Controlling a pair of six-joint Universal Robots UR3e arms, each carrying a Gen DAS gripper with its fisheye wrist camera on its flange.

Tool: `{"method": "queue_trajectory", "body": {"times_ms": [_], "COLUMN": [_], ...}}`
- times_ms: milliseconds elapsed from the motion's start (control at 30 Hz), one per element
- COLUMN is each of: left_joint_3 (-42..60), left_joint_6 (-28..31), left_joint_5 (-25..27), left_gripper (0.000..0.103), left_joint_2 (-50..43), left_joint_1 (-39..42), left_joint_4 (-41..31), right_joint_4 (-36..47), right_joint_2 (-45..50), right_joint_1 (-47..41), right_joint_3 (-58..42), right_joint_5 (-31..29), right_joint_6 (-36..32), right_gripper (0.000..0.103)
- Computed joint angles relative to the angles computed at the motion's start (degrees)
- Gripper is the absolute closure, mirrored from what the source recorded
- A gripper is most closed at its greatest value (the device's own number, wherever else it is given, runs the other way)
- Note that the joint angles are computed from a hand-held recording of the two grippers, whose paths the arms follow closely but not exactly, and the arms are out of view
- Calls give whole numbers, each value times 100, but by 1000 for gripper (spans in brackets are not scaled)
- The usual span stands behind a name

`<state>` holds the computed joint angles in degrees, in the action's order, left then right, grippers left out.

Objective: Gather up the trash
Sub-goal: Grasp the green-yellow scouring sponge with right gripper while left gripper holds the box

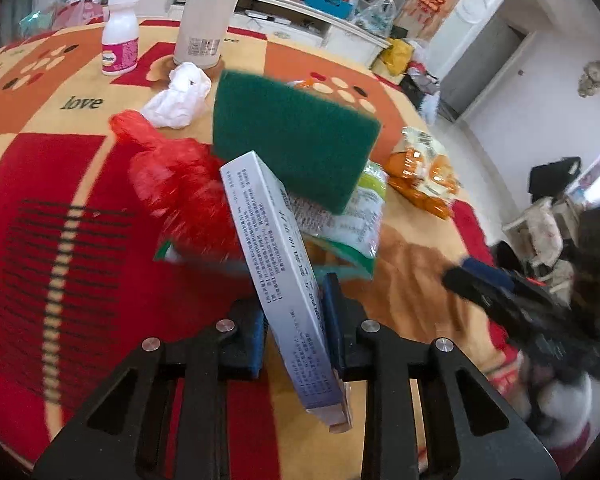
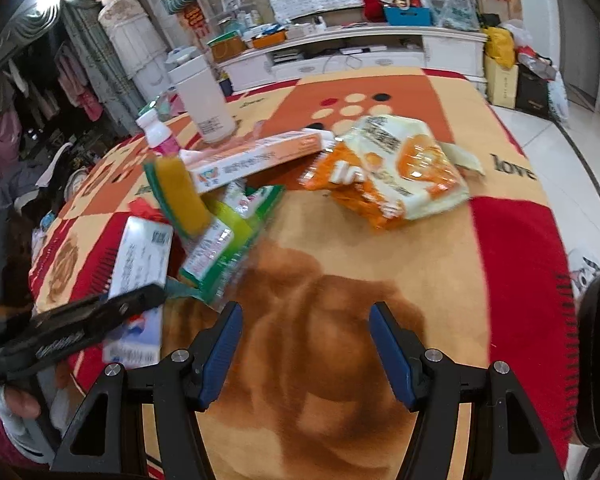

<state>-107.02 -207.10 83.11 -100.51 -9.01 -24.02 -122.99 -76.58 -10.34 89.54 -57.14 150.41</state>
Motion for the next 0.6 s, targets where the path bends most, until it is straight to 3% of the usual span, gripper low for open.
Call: {"method": "queue_trajectory", "body": {"times_ms": [333, 600], "left_joint_3": [-1592, -2169], "left_joint_6": [411, 563], "left_joint_5": [47, -197], "left_gripper": [83, 83], "left_joint_2": [2296, 2903], "left_joint_1": [813, 1393], "left_joint_4": [-615, -649], "right_joint_4": [385, 646], "right_joint_2": [405, 1275], "right_joint_1": [659, 1389], "right_joint_3": [-819, -1811], "right_joint_5": [476, 657], "right_joint_6": [150, 476], "right_gripper": [40, 33]}}
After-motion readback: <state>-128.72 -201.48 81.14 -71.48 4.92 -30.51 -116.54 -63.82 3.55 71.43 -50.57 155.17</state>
